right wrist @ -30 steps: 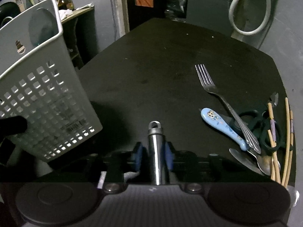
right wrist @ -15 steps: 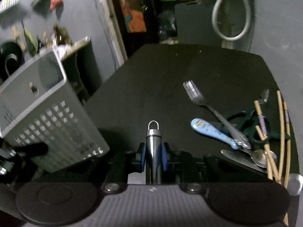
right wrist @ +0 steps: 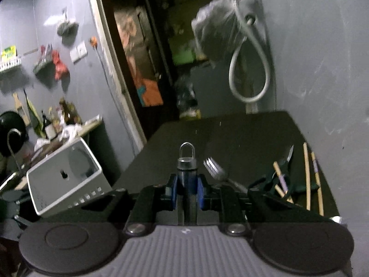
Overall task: Organize utensils
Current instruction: 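Lift the metal cylinder with the right tool and carry it over the basket, then lower the metal cylinder into the basket held by the left tool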
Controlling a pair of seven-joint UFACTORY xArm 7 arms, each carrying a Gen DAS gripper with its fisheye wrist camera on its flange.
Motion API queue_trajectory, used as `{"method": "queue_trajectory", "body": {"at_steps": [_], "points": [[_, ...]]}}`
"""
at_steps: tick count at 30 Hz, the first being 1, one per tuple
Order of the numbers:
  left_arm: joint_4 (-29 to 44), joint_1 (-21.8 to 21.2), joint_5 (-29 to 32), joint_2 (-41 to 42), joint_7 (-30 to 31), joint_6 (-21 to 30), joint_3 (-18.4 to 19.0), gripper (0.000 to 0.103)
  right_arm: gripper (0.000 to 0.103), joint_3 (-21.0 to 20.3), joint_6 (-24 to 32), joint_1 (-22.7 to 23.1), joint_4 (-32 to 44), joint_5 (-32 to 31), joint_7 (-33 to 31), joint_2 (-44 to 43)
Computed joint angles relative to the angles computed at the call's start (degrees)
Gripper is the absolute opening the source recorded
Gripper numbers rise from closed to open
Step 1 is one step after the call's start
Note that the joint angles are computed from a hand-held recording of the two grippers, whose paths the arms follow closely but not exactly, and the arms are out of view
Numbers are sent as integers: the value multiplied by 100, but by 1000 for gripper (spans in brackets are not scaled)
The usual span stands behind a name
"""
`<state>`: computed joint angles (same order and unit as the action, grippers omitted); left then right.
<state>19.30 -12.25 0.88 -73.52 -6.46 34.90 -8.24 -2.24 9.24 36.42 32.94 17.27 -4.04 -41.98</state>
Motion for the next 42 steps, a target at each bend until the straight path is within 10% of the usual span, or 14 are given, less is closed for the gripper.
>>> {"method": "queue_trajectory", "body": {"at_steps": [24,42], "points": [[-43,-11,6,71,7,-113,19,77,20,199,-583,96,565,-548,278,236],[-80,-22,9,30,-15,-116,19,77,20,-1039,-1114,2719,1917,-234,-714,897]]}}
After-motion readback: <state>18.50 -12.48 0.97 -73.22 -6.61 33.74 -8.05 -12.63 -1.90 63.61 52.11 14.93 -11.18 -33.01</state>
